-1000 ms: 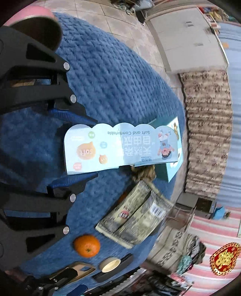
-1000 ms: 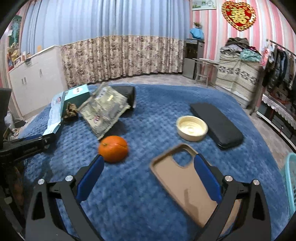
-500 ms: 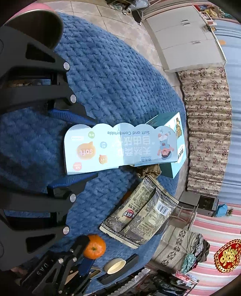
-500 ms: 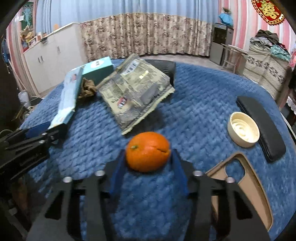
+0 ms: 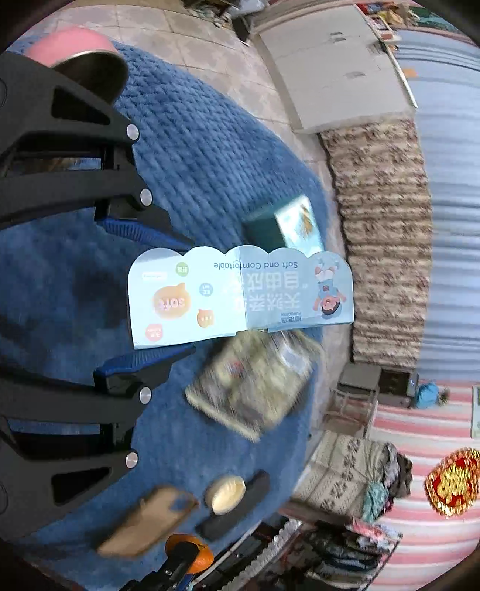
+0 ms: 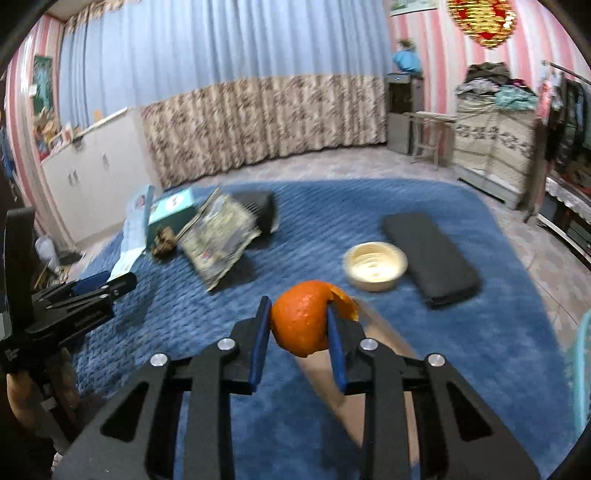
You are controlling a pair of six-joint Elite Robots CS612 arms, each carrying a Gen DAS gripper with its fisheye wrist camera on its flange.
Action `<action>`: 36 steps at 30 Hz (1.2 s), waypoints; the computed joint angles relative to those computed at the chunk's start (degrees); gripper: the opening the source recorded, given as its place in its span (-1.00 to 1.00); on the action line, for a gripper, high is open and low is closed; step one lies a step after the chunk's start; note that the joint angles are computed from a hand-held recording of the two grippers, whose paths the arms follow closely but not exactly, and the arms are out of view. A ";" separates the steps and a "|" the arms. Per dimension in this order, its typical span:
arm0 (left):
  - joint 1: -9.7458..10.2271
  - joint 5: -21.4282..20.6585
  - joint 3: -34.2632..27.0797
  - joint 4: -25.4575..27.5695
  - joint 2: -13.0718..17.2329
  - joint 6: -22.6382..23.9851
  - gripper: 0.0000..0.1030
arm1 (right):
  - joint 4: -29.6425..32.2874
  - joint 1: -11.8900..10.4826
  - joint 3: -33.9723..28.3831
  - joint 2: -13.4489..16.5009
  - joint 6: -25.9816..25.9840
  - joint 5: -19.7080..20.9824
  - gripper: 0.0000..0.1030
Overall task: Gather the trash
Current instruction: 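Carry the leaflet and the orange over the blue basket with both grippers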
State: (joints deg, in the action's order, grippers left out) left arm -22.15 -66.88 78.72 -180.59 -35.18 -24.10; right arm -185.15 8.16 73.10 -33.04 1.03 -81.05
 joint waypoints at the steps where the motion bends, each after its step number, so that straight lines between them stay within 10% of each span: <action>1: -0.42 -0.17 0.03 -1.18 -0.20 0.98 -0.04 | -0.87 -0.38 0.83 -0.44 0.09 -0.42 -0.43; 36: -15.08 -26.94 -22.86 5.17 10.48 24.00 -0.04 | -18.34 -16.26 24.63 -9.74 15.96 -18.29 -0.44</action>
